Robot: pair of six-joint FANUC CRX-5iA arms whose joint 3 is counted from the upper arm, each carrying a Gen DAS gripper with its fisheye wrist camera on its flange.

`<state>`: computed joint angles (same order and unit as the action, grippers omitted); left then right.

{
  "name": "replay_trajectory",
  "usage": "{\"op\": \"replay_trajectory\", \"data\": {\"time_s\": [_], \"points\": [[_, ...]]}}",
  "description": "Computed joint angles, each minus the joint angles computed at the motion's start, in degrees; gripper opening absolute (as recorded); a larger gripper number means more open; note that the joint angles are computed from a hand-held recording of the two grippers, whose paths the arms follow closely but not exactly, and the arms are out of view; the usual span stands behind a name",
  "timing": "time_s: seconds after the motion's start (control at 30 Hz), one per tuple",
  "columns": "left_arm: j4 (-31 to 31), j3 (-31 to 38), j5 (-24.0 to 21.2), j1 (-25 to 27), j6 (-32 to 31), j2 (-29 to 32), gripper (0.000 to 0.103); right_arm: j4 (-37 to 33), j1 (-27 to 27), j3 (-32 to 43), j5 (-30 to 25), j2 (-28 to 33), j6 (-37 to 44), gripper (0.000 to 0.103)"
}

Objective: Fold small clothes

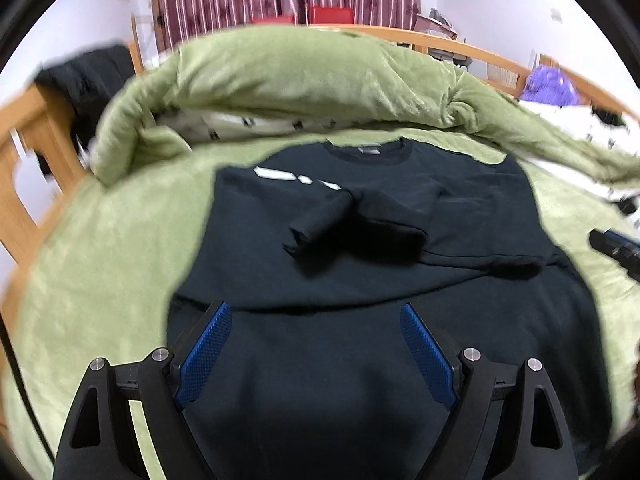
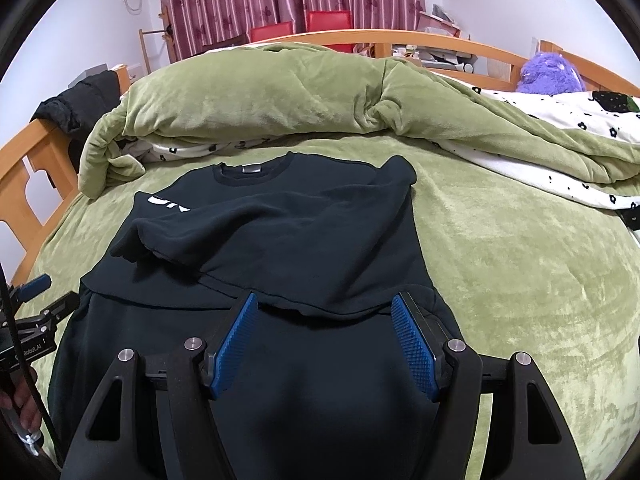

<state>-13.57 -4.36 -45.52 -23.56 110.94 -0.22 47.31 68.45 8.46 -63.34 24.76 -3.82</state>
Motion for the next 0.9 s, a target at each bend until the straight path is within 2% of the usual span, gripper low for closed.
{"op": "replay_trajectory", "data": {"time_s": [0.07, 0.23, 0.37, 0.43, 0.53, 0.73, 0.9], "points": [[4.8, -1.6, 1.4, 1.9, -2.1, -0.1, 0.086, 0.5, -0.2, -0.2, -0.1, -0.1, -0.5, 0.069], [7.7, -2.8, 3.1, 3.4, -2.9, 0.4, 0.085, 1.4, -1.0, -1.5, 2.0, -1.2, -2.3, 0.069], [20.4, -8.0, 7.9, 7.5, -8.5, -0.3, 0.085, 2.6, -1.2, -2.7, 2.9, -2.2, -3.5, 0.069], [21.4, -8.2, 8.8, 8.0, -7.3, 0.3, 0.085, 3.0, -1.5, -3.5, 3.8, -2.9, -4.1, 0.069], [19.0, -4.6, 6.0, 8.0, -4.6, 3.7, 0.084, 3.0, -1.8, -4.7, 5.0, -3.7, -5.4, 0.069], [29.7, -4.1, 9.2, 10.5, -9.0, 7.3, 0.084, 2.4, -2.9, -7.1, 6.7, -5.5, -7.7, 0.069], [30.7, 0.4, 8.5, 10.6, -8.5, 11.2, 0.084, 2.0, -3.5, -8.4, 7.8, -6.5, -9.1, 0.069]]}}
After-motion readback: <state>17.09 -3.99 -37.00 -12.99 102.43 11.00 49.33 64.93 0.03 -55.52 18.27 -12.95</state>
